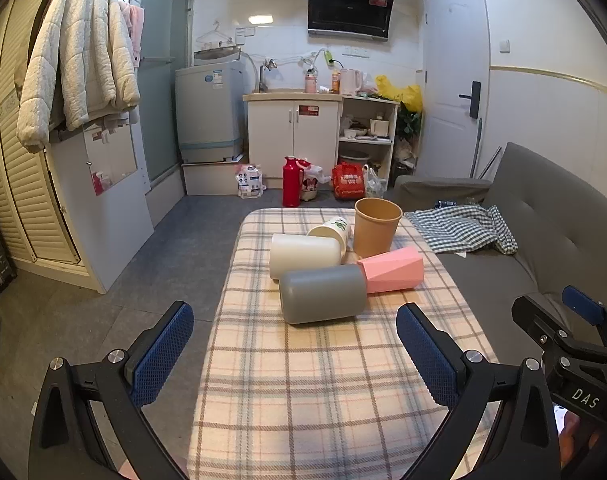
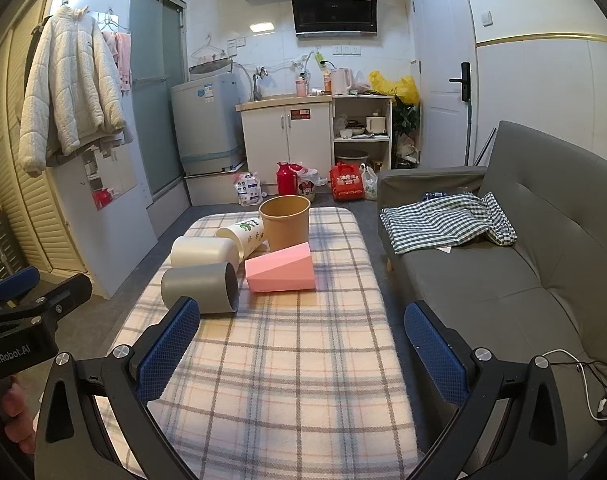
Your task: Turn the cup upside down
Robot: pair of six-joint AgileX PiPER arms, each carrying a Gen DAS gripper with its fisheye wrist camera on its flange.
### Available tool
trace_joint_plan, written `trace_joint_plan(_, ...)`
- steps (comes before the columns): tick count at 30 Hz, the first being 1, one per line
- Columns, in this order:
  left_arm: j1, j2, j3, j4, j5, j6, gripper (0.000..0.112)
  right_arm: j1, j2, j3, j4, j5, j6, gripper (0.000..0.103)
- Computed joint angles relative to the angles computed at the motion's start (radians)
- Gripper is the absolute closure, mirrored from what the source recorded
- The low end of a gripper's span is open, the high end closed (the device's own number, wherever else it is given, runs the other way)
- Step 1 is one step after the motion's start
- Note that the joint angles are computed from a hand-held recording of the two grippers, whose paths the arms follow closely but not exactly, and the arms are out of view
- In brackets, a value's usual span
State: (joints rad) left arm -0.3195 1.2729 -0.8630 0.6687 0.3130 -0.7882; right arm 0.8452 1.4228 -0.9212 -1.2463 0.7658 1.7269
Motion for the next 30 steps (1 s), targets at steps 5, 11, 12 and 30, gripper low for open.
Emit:
trace_joint_plan(5,-0.001,0.0,0.0,0.007,0.0,-0.007,0.009,-0.001,-0.001,-0.001,0.002,0.0,-0.002,0.0)
trace_joint_plan(11,-0.002,-0.002,-0.002,-0.001,0.004,0.001,0.009,-0.001,0.0,-0.001,0.004,-0.001,-0.002,0.0)
trace_joint_plan(12,-0.003,-0.003,-0.002,0.004,0.005,-0.005,0.009,0.0,0.001,-0.002,0.004,0.0,-0.002,0.0)
trace_joint_plan(30,-0.003,0.03,-0.004,0.02,0.003,-0.025,0.009,-0.011,0.05,-0.018,0.014,-0.044,-0.003,0.0)
